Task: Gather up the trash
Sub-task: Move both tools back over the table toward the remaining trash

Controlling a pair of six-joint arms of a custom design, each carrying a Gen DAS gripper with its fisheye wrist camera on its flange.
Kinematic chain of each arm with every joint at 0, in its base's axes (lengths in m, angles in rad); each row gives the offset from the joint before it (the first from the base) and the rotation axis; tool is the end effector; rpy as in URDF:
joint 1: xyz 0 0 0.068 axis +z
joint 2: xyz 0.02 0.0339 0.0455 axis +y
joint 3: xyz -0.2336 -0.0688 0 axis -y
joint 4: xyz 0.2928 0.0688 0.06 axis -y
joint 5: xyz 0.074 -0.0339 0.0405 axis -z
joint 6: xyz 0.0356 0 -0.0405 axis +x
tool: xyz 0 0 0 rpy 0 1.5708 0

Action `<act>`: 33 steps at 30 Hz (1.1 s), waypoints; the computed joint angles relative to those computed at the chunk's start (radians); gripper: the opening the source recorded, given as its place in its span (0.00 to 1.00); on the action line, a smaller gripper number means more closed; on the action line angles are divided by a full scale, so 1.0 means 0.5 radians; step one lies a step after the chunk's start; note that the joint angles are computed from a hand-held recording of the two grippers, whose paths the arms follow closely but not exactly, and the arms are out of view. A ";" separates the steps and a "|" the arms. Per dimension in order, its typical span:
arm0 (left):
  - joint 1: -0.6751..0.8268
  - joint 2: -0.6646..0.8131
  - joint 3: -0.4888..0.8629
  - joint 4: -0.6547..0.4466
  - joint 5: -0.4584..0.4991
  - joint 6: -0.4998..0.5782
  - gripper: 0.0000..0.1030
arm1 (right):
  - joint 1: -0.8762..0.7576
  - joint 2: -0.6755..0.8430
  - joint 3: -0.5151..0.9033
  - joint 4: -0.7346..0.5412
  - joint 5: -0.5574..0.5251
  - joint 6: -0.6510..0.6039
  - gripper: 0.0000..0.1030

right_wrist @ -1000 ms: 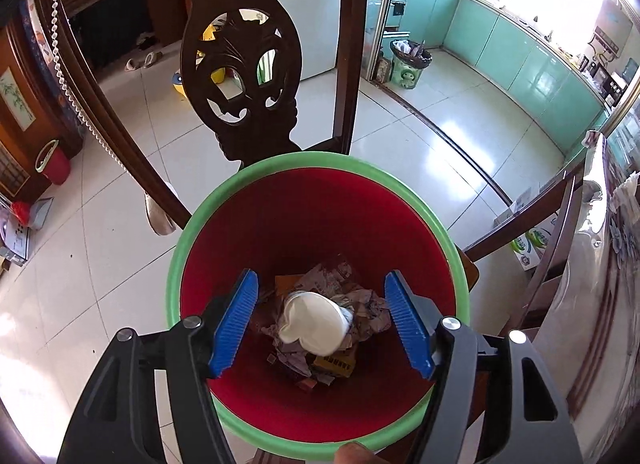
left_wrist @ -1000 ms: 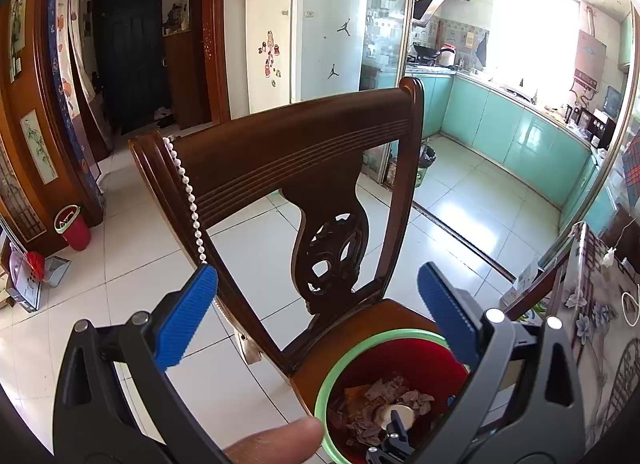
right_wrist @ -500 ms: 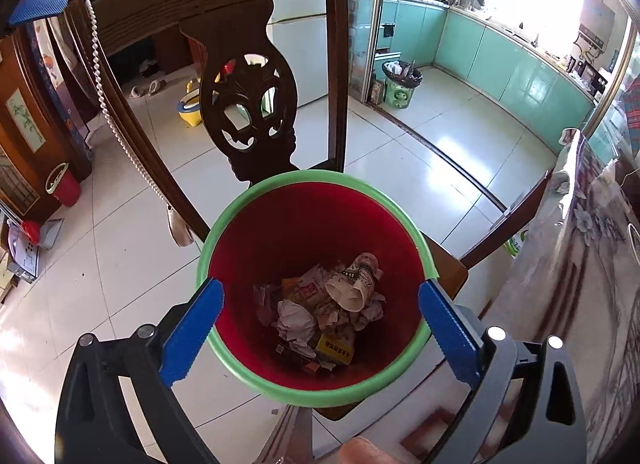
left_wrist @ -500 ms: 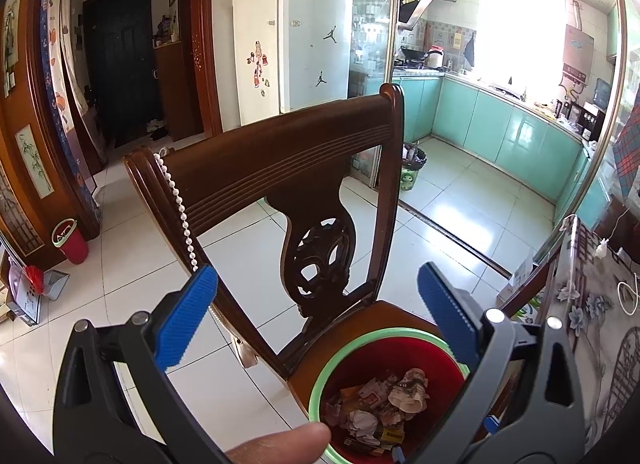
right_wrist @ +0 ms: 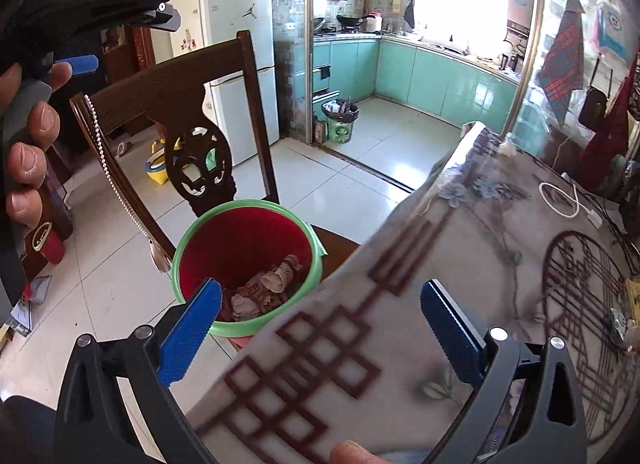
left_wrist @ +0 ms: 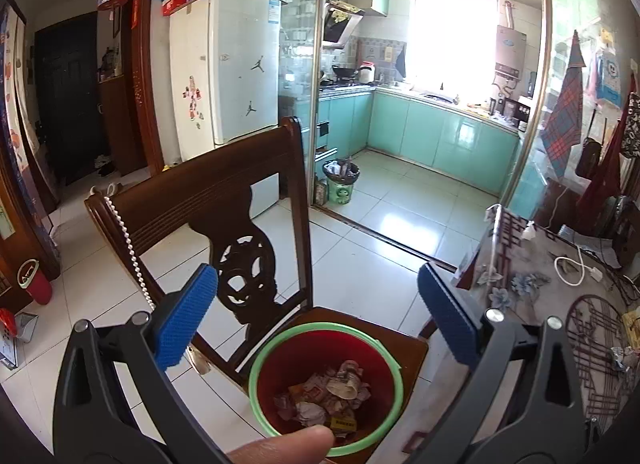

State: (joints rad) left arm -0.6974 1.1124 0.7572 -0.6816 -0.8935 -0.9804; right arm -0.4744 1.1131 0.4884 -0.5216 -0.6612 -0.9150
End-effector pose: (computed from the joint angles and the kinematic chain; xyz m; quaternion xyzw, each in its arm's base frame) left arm 0.2179 -0.1464 0.1945 -0.2355 0.8451 0.1015 0.4690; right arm 0.2158 -0.0863 0.1074 -0.2688 0.8873 0.1162 0.3562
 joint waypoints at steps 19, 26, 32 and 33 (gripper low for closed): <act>-0.803 1.454 1.168 0.230 0.203 0.031 0.96 | -1.252 1.197 1.232 -0.481 -0.335 -0.843 0.94; -0.917 1.996 1.728 0.224 0.320 0.146 0.96 | -1.436 1.782 1.862 -0.434 -0.272 -0.736 0.94; -0.935 2.350 2.184 0.189 0.444 0.236 0.96 | -1.531 2.218 2.479 -0.552 -0.291 -0.525 0.94; -0.934 2.427 2.290 0.164 0.464 0.261 0.96 | -1.545 2.283 2.575 -0.567 -0.293 -0.491 0.94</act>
